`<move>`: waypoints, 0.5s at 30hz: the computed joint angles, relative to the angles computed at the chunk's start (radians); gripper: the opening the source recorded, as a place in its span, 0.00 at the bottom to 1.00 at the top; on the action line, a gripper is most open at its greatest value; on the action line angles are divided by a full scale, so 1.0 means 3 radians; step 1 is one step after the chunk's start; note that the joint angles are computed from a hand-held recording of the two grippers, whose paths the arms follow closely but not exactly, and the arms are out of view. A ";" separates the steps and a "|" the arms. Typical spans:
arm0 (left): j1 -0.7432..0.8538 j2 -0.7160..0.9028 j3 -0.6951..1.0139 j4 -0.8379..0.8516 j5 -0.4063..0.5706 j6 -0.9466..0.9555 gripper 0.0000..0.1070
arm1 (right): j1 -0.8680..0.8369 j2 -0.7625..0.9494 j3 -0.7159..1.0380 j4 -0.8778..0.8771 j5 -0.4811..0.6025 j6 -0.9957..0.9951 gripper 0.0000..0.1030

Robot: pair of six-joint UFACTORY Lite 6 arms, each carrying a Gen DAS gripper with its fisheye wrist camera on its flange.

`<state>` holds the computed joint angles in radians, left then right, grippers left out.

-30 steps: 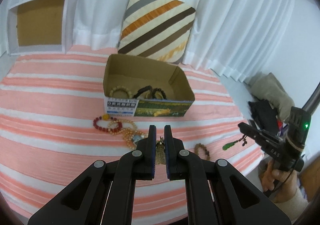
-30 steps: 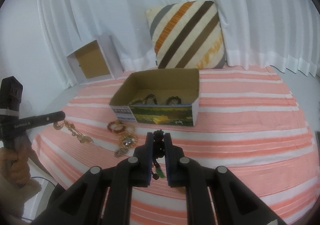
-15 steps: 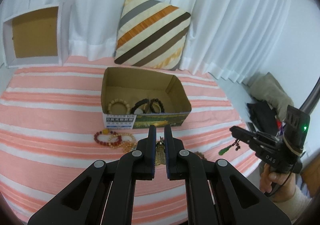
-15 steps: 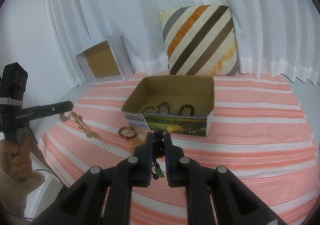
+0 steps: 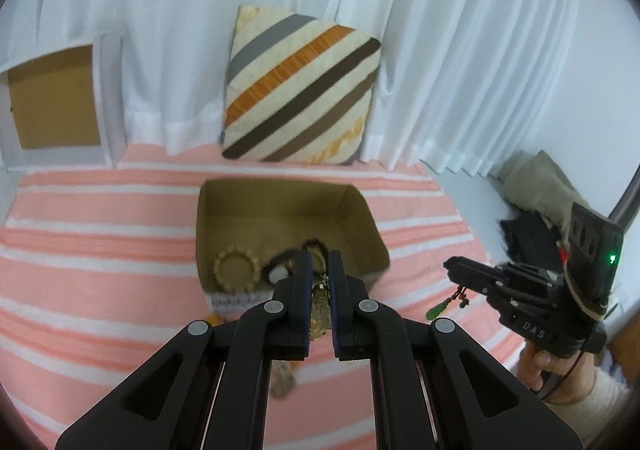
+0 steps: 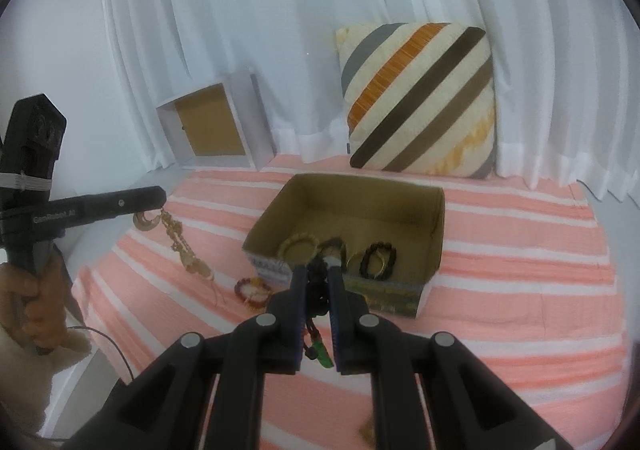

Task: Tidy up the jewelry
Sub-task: 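Carry the earrings and pendant string over the box with both tools, then open both tools to drop the earrings and pendant string into the box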

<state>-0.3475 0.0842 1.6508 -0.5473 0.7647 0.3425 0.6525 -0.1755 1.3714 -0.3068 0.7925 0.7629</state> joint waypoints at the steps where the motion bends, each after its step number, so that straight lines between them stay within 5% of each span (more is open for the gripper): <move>1: -0.0008 0.0188 0.0213 0.0022 0.0002 -0.0025 0.05 | -0.0113 0.0096 0.0076 0.0087 -0.0049 -0.0130 0.10; 15: -0.0091 0.2612 0.2985 0.0609 0.0459 -0.0732 0.05 | -0.0986 0.1610 0.1064 0.0918 -0.0443 -0.1259 0.10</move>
